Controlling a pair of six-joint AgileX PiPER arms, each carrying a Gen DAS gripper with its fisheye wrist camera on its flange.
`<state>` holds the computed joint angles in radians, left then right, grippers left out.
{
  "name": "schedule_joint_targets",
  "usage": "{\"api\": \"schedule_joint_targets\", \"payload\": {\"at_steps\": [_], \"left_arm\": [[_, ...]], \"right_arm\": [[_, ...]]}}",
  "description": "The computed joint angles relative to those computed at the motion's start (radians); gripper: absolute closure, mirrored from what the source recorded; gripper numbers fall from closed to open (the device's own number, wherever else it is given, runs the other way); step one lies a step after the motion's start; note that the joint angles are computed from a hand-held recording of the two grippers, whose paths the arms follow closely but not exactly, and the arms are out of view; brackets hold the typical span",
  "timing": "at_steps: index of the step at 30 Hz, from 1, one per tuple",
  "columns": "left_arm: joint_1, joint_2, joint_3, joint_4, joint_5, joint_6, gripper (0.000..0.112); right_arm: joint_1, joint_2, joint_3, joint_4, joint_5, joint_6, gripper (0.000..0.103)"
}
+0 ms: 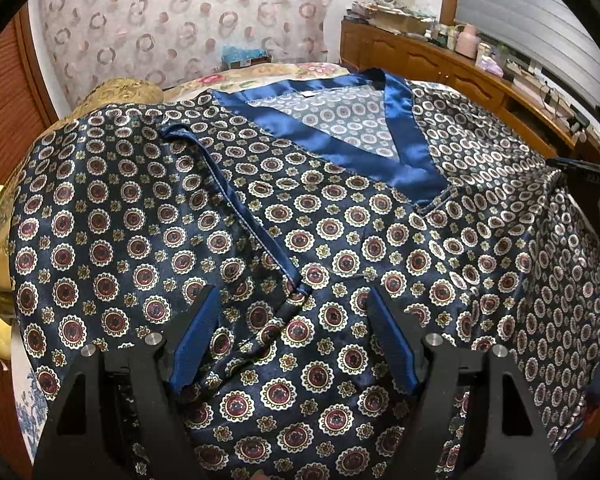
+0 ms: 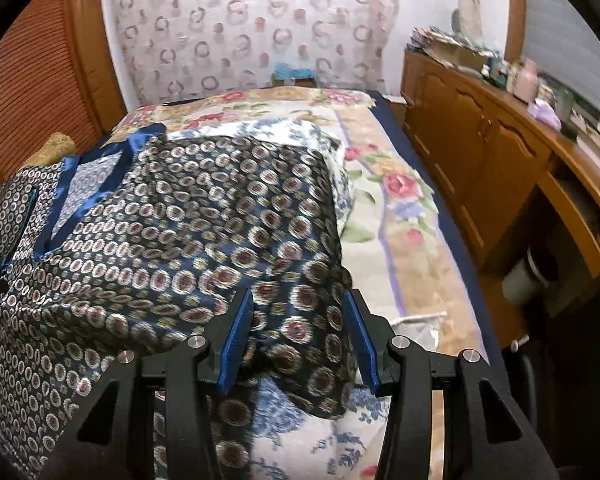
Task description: Fold small clothes
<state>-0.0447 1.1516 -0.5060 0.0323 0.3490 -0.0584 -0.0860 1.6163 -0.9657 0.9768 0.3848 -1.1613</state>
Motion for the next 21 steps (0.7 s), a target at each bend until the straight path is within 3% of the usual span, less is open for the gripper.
{"api": "schedule_joint_targets", "payload": {"at_steps": [11,17,21], "left_arm": [[-0.019,0.022,-0.004,0.005,-0.017,-0.004,0.023],[-0.028,0.035,-0.009,0.026,-0.017,-0.028,0.016],[-0.025,0.051,-0.016,0.040,-0.016,-0.047,0.010]], "right_arm": [[-0.111,0.063,-0.084,0.008,0.187,0.016,0.055],[-0.160,0.051,-0.064,0.045,0.255,-0.045,0.066],[-0.145,0.025,-0.040,0.027,0.207,-0.048,0.081]]}}
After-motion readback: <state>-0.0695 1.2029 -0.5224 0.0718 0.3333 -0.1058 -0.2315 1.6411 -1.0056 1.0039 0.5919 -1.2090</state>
